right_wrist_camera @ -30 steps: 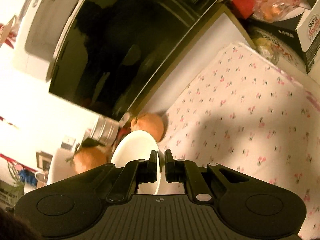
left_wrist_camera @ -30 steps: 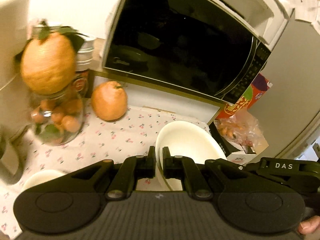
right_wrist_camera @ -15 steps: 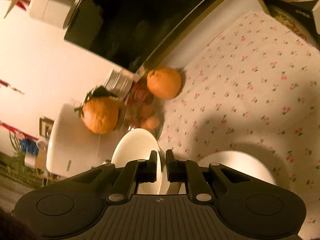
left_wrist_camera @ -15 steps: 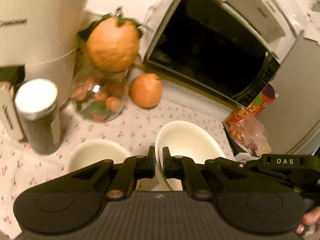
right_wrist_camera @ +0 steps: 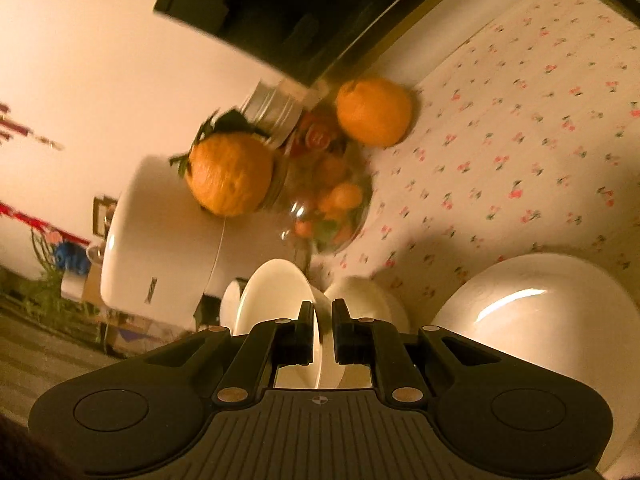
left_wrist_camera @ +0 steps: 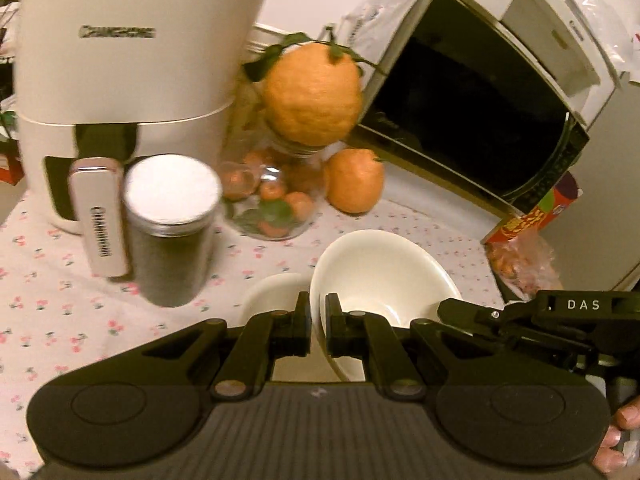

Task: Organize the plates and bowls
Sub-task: 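Lift the small white bowl with both grippers and carry it toward the plate stack, then lower the small bowl into the nested white bowls and open both grippers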

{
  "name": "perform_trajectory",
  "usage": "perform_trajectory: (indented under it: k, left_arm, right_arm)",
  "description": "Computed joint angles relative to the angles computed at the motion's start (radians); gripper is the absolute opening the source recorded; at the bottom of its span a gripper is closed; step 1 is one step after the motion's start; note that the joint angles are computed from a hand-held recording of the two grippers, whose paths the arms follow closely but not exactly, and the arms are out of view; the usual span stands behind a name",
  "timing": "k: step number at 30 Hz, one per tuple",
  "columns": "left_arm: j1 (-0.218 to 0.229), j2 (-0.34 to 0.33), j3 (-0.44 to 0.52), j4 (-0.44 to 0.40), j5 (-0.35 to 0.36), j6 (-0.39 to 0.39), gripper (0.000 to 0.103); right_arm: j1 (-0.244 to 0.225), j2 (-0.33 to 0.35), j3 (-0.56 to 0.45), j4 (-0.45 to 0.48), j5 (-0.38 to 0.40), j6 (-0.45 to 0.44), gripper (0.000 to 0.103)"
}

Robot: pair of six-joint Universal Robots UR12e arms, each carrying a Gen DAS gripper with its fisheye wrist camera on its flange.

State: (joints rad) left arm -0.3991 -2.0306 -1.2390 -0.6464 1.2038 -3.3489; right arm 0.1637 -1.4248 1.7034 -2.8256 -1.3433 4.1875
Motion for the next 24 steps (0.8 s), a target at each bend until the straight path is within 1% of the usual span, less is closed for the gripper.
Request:
perform_trajectory:
  k: [7,11,15,18,24]
  left_arm:
    - [0.009,0.005,-0.015,-0.025,0.032,0.02,0.007]
    - [-0.004,-0.009,-0.001,-0.063,0.075,0.068,0.008]
    - [-0.015,-0.029,0.024,-0.108,0.099,0.09,0.008]
    - [-0.023,-0.035,0.028,-0.101,0.126,0.112,0.008]
    - [-0.039,-0.04,0.028,-0.077,0.187,0.163,0.009]
  right_arm:
    - [0.024,0.031,-0.037,0.037,-0.013,-0.042,0.012]
    - [0.035,0.045,-0.046,0.072,-0.055,-0.049,0.012]
    - [0.037,0.056,-0.045,0.093,-0.085,-0.044,0.012]
    - [0.033,0.059,-0.037,0.088,-0.083,-0.029,0.012]
    - [0.034,0.068,-0.04,0.088,-0.098,-0.049,0.012]
